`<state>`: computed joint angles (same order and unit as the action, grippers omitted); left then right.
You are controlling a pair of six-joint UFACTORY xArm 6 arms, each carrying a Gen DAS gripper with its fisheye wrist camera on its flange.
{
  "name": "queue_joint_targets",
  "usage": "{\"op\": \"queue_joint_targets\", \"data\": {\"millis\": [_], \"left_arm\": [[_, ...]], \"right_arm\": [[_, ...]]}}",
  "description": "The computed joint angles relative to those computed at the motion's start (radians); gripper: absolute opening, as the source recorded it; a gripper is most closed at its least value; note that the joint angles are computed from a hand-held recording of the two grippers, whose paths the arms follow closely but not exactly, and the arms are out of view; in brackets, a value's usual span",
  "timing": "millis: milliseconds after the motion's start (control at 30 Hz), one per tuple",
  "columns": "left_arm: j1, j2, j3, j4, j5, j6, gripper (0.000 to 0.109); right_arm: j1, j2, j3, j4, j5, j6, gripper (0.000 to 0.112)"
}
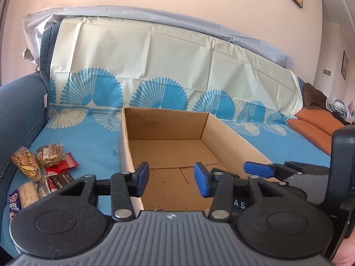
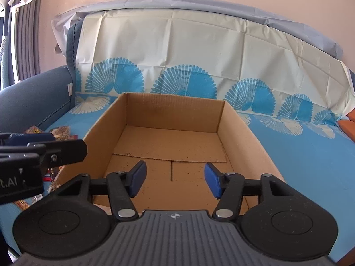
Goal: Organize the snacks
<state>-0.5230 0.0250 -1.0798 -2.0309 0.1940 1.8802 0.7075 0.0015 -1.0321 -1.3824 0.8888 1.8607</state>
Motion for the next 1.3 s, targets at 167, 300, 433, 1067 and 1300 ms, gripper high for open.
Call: {"op": "queue_joint_targets", "data": {"millis": [167,300,433,1067,1300], "left_arm": [[0.045,-0.050,0.059,0.123,0.092,-0.143,0.040],[0.065,-0.085,0.086,0.162,0.104,-0.149,0.036],[0.090,-0.114,0.099,0.298,0.114,-0.250,0.029],[0.398,0.153,-0.098,0.335,0.144,-0.122,0.019],[0.418,0.236,-0.165,0.681,0.136,-0.560,0.021]], "right_arm": [[0.008,0.024,-0.037,-0.006,-0.024,-0.016,0.052],[0.019,0.046,-0.069,-0.018,-0.048,-0.007,0.052],[0.027,0.081,-0.115,-0.016,-0.071,-0.036,0.052],[0.072,0.291,-0.340,-0.123,-0.244,-0.133,0.026],[0.048,0.404,-0.435,-0.109,-0.448,-0.184,0.035]]}}
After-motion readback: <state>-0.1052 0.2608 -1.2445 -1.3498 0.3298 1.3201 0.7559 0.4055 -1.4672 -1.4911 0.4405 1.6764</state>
